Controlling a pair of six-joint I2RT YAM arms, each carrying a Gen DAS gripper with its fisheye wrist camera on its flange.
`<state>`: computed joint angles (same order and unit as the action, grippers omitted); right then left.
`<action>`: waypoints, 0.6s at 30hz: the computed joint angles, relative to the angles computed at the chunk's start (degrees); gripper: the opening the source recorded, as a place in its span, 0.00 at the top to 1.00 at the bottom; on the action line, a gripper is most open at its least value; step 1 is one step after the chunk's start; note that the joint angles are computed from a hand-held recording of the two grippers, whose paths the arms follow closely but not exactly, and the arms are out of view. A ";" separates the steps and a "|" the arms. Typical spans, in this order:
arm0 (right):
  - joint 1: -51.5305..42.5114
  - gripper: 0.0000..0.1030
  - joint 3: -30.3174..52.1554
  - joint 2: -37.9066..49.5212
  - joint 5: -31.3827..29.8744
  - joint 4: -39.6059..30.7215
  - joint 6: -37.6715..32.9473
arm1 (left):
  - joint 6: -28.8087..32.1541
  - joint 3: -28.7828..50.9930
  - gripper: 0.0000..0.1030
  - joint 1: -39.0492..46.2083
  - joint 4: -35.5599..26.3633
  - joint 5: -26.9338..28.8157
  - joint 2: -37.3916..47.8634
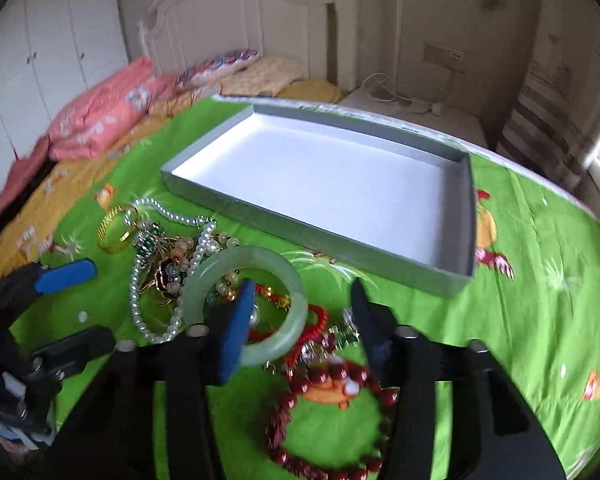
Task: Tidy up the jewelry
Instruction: 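Reach the right gripper to the pale green jade bangle and grasp it, then grasp the red bead bracelet with the left gripper while the right gripper lifts the jade bangle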
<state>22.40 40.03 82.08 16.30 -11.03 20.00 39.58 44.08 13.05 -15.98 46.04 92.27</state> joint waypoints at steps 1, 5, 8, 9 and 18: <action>-0.11 0.66 2.18 2.46 -0.03 -1.48 -1.17 | 0.01 0.24 0.19 0.15 -0.22 0.25 0.26; -0.36 0.68 8.96 10.14 -0.99 -5.17 -5.37 | -0.17 0.43 0.16 0.53 -0.52 1.26 0.42; 0.63 0.71 12.44 13.52 1.07 -5.63 -7.39 | -0.06 0.58 0.14 0.52 -0.71 1.37 0.58; 0.82 0.72 12.67 13.86 1.37 -5.51 -7.29 | -0.10 0.68 0.14 0.49 -0.77 1.33 0.66; 5.71 0.87 -8.07 -6.13 9.41 11.09 -0.37 | 2.55 -3.46 0.13 -3.27 0.89 -3.39 -3.98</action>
<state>28.11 31.96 75.95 25.71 0.07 19.64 42.13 40.62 9.77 -15.10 42.65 88.29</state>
